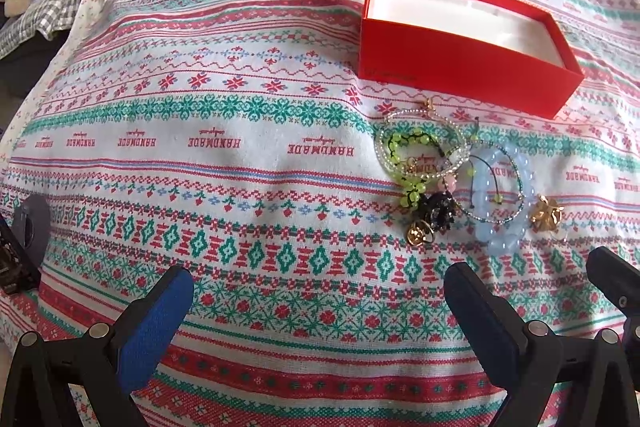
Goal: Organize jewelry
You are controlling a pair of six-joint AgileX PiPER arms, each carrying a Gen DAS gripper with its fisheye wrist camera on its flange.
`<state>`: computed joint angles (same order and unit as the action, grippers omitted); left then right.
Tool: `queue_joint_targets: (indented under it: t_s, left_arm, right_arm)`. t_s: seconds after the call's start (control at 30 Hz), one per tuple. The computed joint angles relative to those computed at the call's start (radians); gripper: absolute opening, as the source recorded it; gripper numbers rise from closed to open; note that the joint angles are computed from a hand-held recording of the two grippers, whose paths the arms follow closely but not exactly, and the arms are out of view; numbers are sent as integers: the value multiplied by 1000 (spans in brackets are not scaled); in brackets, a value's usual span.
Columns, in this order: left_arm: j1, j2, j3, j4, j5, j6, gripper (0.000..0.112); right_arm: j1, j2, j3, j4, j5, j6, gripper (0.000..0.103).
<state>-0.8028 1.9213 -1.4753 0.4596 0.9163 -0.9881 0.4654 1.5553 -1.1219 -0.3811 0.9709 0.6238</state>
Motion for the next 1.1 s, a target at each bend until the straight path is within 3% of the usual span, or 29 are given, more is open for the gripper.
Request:
queue_joint_targets:
  t_s: [0.67, 0.9, 1.1]
  left_arm:
    - [18, -9, -36, -37, -43, 69, 103]
    - [71, 43, -175, -132, 21, 266, 103]
    - [153, 65, -180, -274, -50, 405, 103]
  right_arm:
    - [-33, 4, -46, 7, 37, -33, 103]
    - [-119, 27, -176, 120, 87, -170, 103]
    - [-201, 67, -228, 250, 67, -321, 103]
